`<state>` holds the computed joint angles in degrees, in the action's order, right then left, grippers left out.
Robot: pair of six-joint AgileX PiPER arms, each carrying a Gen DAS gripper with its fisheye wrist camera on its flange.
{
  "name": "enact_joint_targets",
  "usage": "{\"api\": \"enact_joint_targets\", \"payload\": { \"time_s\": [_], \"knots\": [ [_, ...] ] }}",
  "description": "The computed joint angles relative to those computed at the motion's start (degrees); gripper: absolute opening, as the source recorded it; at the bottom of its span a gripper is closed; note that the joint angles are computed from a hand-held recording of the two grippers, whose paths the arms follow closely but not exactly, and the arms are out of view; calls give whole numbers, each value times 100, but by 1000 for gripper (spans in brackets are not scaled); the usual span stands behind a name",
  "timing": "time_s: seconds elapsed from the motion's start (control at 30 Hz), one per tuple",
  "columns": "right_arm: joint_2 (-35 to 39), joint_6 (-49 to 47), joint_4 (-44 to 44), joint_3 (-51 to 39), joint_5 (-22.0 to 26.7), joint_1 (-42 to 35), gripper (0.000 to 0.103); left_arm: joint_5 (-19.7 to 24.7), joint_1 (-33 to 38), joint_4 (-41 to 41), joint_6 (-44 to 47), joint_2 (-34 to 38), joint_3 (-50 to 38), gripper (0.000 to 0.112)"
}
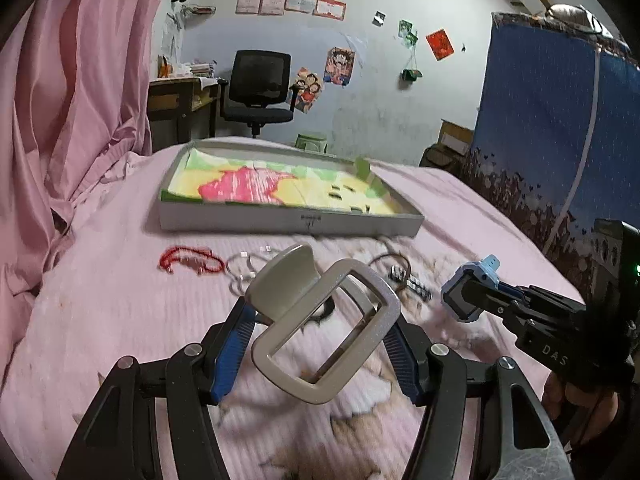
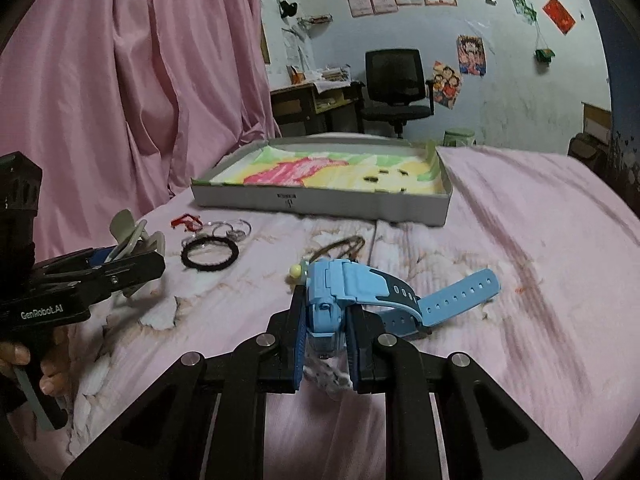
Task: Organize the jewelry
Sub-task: 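Carry the clip in the left tool into the tray while the right tool carries the watch there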
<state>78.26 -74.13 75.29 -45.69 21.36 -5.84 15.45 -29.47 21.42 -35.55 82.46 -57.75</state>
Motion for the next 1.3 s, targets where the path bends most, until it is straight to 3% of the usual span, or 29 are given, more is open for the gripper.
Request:
{"api": "enact_joint_targets", "payload": {
  "time_s": [0.17, 0.27, 0.43, 0.77, 1.0, 1.3],
  "knots": [
    [27, 301, -336, -451, 158, 5, 15, 457, 394, -1203, 1425, 330, -942, 61],
    [295, 747, -830, -1124, 322, 41, 15, 818, 696, -1784, 2231, 711, -1705, 61],
    [1139, 1760, -1845, -2689, 526, 300, 15, 1377, 1113, -2295, 2848, 1533, -3091, 61],
    [3320, 3218, -3254, -5612, 1049, 780, 15, 2423, 1397, -2124, 2731, 3101, -5244, 61],
    [4303, 3936, -3789, -6727, 1690, 802, 15, 3188, 1548, -2276, 2795, 4061, -6500, 61],
    [4908, 4639, -4365, -7507, 2351, 760, 16, 3930, 1672, -2592, 2884, 4883, -7591, 61]
  ]
}}
